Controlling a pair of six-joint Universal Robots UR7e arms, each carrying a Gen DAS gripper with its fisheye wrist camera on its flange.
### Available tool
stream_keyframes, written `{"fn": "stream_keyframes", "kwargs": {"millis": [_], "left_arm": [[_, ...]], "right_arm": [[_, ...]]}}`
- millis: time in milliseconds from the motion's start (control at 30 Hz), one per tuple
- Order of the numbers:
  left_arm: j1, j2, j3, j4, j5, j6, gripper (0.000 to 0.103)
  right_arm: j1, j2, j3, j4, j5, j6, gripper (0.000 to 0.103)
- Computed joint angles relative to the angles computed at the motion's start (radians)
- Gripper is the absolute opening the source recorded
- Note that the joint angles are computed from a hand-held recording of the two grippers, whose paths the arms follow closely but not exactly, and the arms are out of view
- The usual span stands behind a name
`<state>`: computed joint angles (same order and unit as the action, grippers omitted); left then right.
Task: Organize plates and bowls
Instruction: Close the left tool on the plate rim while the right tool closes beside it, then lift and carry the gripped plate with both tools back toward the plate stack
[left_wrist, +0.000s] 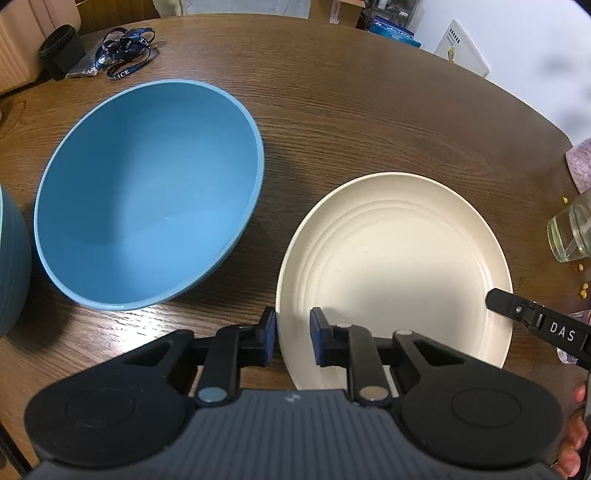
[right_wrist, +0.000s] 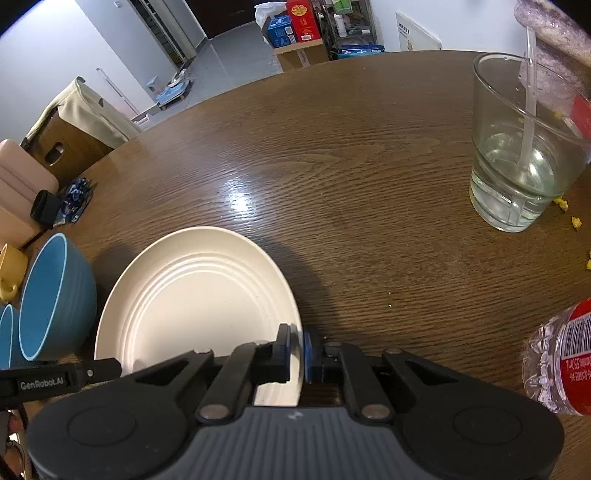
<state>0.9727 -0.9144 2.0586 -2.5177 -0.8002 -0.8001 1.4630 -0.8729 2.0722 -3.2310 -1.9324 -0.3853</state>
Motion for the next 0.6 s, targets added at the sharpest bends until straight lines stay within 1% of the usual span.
{"fn": "stream_keyframes", "kwargs": {"millis": [100, 167, 600], "left_arm": [[0.000, -0.001, 0.001, 0.004, 0.008, -0.010, 0.011], [0.000, -0.002, 0.003, 0.004, 0.012, -0.010, 0.009], [-0.034, -0.019, 0.038, -0.019, 0.034, 0.014, 0.008]], "right_arm": [[-0.001, 0.000, 0.005, -0.009, 0.001, -0.008, 0.006], [-0.001, 0.000, 0.009, -0.016, 0.004, -0.010, 0.006], [-0.005, -0.034, 0.071, -0.083, 0.018, -0.020, 0.005]]}}
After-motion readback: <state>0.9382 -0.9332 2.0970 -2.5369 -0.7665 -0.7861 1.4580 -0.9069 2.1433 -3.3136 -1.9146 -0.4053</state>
